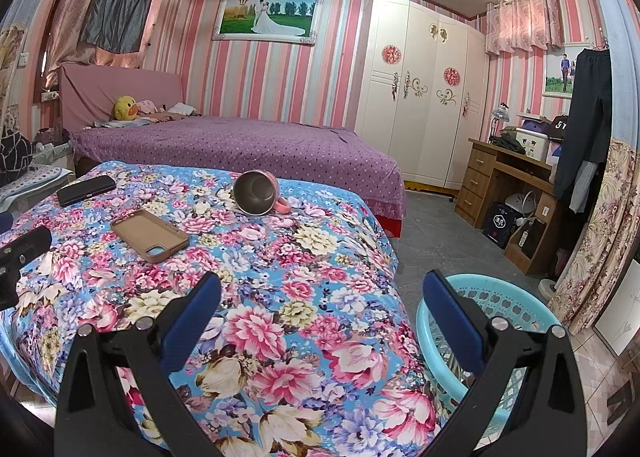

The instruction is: Collect trash

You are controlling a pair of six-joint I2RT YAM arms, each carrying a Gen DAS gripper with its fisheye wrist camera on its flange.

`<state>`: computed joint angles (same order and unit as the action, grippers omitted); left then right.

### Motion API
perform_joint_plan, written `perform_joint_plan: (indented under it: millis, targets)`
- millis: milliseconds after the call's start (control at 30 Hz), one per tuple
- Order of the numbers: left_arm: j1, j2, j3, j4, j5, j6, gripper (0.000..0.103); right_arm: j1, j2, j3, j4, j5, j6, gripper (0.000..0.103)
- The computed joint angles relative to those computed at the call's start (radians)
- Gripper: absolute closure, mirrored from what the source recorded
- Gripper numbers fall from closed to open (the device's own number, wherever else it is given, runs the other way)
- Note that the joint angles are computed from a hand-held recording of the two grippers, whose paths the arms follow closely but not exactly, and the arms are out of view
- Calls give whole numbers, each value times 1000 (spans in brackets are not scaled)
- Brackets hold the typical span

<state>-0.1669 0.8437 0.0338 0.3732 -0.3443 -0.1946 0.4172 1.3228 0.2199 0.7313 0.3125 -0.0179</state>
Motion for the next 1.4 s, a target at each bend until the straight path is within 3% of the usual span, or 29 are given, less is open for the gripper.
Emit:
perform_joint_plan:
  millis: [533,1400]
  targets:
    - [-60,-62,-3,-41,-69,9,5,16,34,7,20,14,-4,4]
    - [-55,-94,4,-88,-68,-15,5,20,46,12,25,18,4,4]
